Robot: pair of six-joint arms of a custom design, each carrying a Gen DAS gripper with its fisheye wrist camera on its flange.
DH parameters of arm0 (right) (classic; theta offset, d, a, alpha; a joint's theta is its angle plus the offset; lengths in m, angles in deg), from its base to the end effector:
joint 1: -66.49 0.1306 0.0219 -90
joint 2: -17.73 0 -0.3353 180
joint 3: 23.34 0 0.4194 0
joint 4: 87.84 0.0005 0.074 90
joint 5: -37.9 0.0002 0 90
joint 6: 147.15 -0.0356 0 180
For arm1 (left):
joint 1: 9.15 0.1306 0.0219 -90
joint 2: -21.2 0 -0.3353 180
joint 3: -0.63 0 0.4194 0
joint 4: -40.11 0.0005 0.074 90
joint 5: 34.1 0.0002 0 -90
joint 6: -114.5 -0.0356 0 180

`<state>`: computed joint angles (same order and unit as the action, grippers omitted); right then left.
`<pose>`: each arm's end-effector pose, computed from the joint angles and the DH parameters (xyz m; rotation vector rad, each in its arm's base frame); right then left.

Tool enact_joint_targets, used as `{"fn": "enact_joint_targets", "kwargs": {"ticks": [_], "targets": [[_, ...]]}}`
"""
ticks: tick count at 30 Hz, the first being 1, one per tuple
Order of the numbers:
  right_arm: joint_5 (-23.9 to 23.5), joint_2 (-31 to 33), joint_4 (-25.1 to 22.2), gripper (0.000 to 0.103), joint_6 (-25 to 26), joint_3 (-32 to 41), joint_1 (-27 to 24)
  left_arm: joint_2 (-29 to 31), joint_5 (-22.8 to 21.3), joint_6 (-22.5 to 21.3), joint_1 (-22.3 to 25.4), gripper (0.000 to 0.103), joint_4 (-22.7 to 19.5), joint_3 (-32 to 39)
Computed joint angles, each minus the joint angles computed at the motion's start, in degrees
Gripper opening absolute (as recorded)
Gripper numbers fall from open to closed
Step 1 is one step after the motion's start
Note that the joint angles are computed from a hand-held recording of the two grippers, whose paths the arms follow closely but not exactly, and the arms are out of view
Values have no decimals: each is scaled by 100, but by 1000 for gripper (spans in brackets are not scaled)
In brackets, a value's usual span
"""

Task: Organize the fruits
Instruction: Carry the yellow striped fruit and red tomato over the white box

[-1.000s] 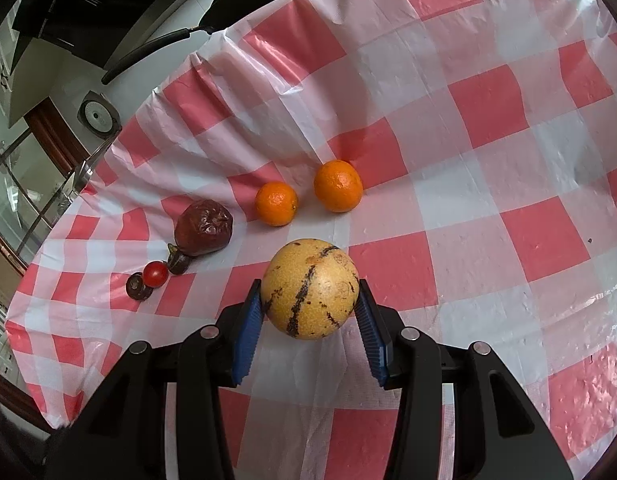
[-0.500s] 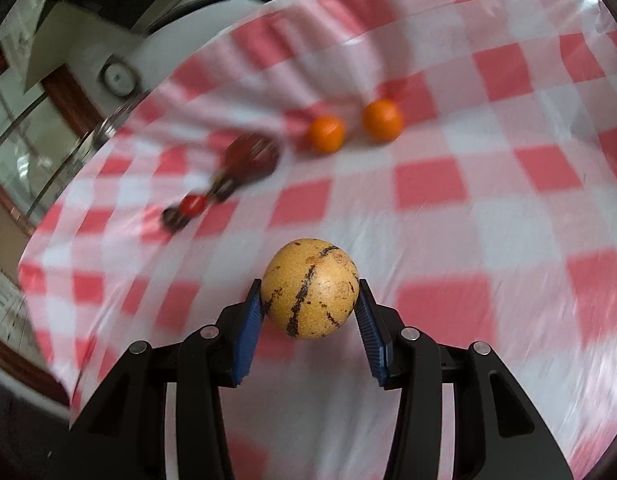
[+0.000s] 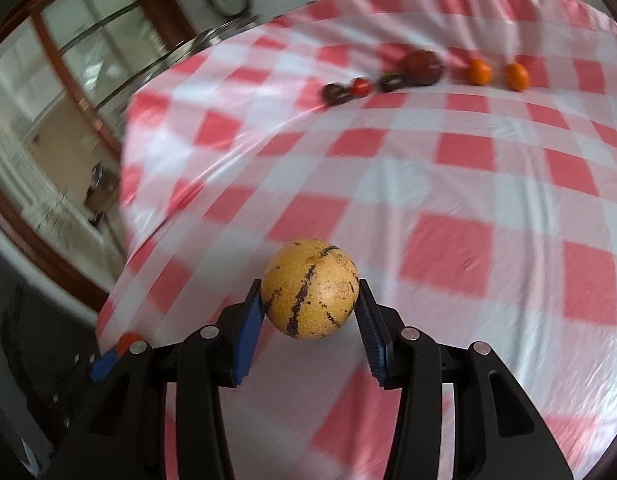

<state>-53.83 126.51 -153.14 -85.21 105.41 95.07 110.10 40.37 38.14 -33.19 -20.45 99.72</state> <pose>0.5274 0.2880 0.5132 -0.0260 2.4214 0.5041 0.4577 -0.1943 0.4565 0.1003 2.4051 0.0305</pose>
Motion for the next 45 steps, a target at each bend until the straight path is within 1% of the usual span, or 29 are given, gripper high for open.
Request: {"fn": "enact_joint_targets", "kwargs": {"ticks": [6, 11, 15, 17, 19, 22, 24, 26, 27, 28, 29, 30, 34, 40, 43, 45], "targets": [[89, -20, -126, 45, 411, 53, 514, -561, -58, 26, 134, 39, 60, -561], [114, -44, -198, 45, 644, 34, 872, -1139, -162, 58, 296, 40, 109, -1123], [86, 74, -319, 45, 931, 189, 1153, -1612, -77, 151, 496, 40, 151, -1514], [73, 153, -369, 45, 1013, 289, 1262, -1849, -224, 134, 566, 40, 180, -1716], [47, 236, -411, 45, 1101, 386, 1376, -2057, -259, 133, 676, 40, 180, -1904], [-48, 365, -469, 46, 1290, 516, 1548, -2288, -173, 196, 878, 40, 140, -2140], [-104, 427, -499, 46, 1463, 556, 1679, -2423, -127, 248, 1038, 40, 95, -2328], [-212, 521, -569, 46, 1745, 612, 1835, -2496, -67, 316, 1206, 40, 38, -2489], [-176, 518, -533, 46, 1902, 582, 1915, -2525, -52, 336, 1272, 40, 23, -2561], [-282, 629, -673, 46, 2098, 700, 2008, -2557, -28, 386, 1377, 40, -28, -2657], [-350, 709, -767, 46, 2170, 784, 2047, -2583, 5, 403, 1452, 40, -60, -2719], [-374, 771, -838, 46, 2241, 832, 2109, -2632, 60, 450, 1585, 40, -101, -2833], [-432, 1138, -1261, 46, 2799, 1159, 2395, -2672, 56, 493, 1918, 40, -281, -3084], [-373, 1891, -2007, 46, 3304, 1842, 2657, -2548, 78, 403, 2376, 40, -541, -3352], [-364, 2269, -2373, 46, 3524, 2156, 2761, -2504, 136, 381, 2529, 40, -612, -3467], [-277, 2452, -2574, 46, 3745, 2246, 2861, -2504, 181, 364, 2635, 41, -613, -3539]]}}
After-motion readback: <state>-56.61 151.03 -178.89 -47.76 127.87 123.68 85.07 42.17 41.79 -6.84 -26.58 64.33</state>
